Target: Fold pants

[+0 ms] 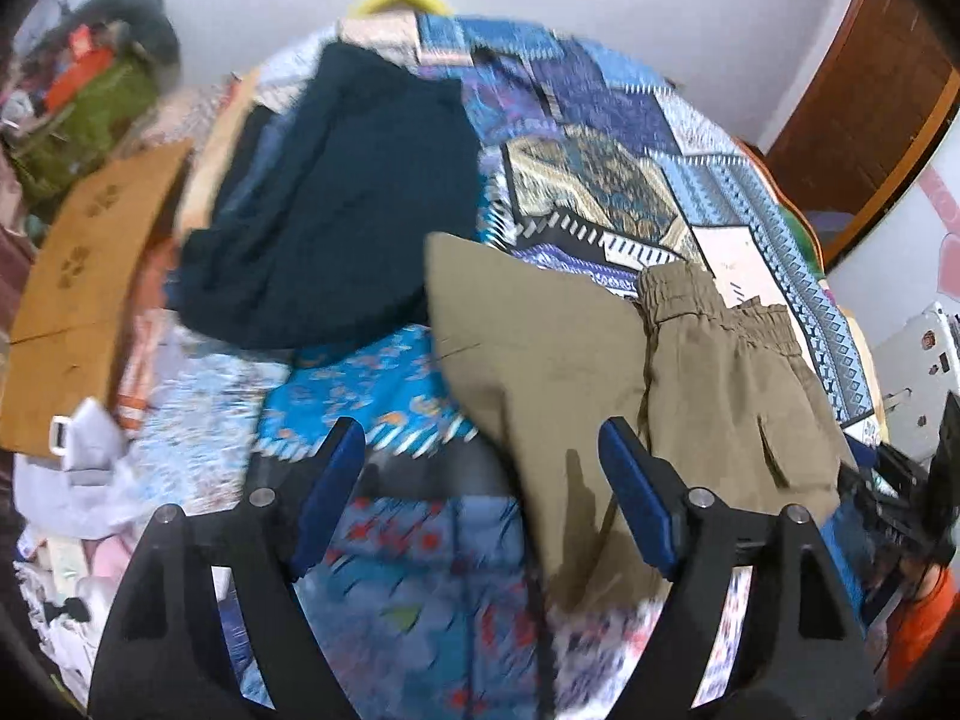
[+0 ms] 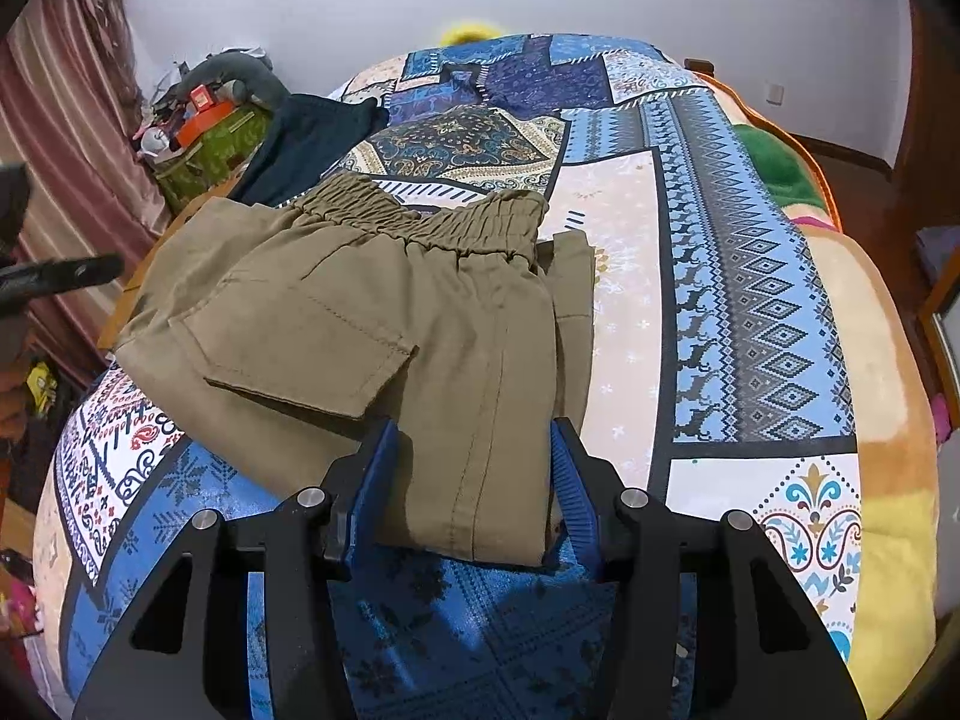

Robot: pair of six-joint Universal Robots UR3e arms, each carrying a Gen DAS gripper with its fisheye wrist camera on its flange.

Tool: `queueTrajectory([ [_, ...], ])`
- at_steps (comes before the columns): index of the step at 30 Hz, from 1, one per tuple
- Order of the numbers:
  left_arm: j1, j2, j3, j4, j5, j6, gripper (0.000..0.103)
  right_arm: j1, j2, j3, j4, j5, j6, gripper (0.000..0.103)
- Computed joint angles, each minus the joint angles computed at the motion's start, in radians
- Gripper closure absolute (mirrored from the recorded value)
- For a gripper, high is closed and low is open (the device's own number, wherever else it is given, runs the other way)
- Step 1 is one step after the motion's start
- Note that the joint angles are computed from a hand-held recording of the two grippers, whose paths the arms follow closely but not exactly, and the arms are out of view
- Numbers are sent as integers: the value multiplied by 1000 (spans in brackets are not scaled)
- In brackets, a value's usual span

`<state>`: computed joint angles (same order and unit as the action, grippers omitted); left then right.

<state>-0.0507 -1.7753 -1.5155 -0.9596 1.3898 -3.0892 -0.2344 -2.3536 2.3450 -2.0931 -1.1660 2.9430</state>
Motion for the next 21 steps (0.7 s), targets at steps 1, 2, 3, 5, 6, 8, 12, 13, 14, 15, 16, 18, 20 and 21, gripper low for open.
queueTrajectory([
  [1, -3, -61, 61, -39, -18, -6, 23, 1, 1, -1, 2, 0, -2, 56],
  [2, -1, -100, 99, -65, -33, -8, 31, 2, 3, -2, 4, 0, -6, 56],
  [3, -2, -130, 130, -86, -40, -10, 46, 5, 5, -3, 3, -3, -11, 56],
  [5, 0, -189, 205, -138, -54, -20, 63, 21, 21, -4, -13, -14, -7, 56],
  [6, 10, -201, 216, -135, -73, -24, 68, 32, 29, -4, -20, -22, -7, 56],
  [8, 32, -207, 221, -122, -112, -26, 72, 49, 44, -4, -38, -36, -4, 56],
  [12, 38, -250, 296, -94, -25, -60, 74, 8, 27, 4, -3, 5, -34, 56],
  [13, 24, -266, 315, -76, 36, -67, 79, -6, 22, 6, 8, 18, -42, 56],
  [14, -1, -291, 350, -64, 151, -77, 86, -21, 15, 7, 23, 31, -51, 56],
  [15, -6, -320, 398, -86, 224, -78, 86, -36, 5, 10, 38, 44, -61, 56],
  [16, 9, -325, 418, -112, 212, -78, 86, -46, -2, 12, 47, 54, -66, 55],
  [18, 55, -297, 412, -145, 131, -59, 86, -56, -12, 17, 54, 64, -70, 55],
  [20, 51, -244, 360, -117, 125, -23, 86, -59, -20, 20, 56, 67, -70, 55],
  [21, 44, -229, 349, -114, 123, -7, 83, -60, -22, 19, 61, 67, -71, 55],
])
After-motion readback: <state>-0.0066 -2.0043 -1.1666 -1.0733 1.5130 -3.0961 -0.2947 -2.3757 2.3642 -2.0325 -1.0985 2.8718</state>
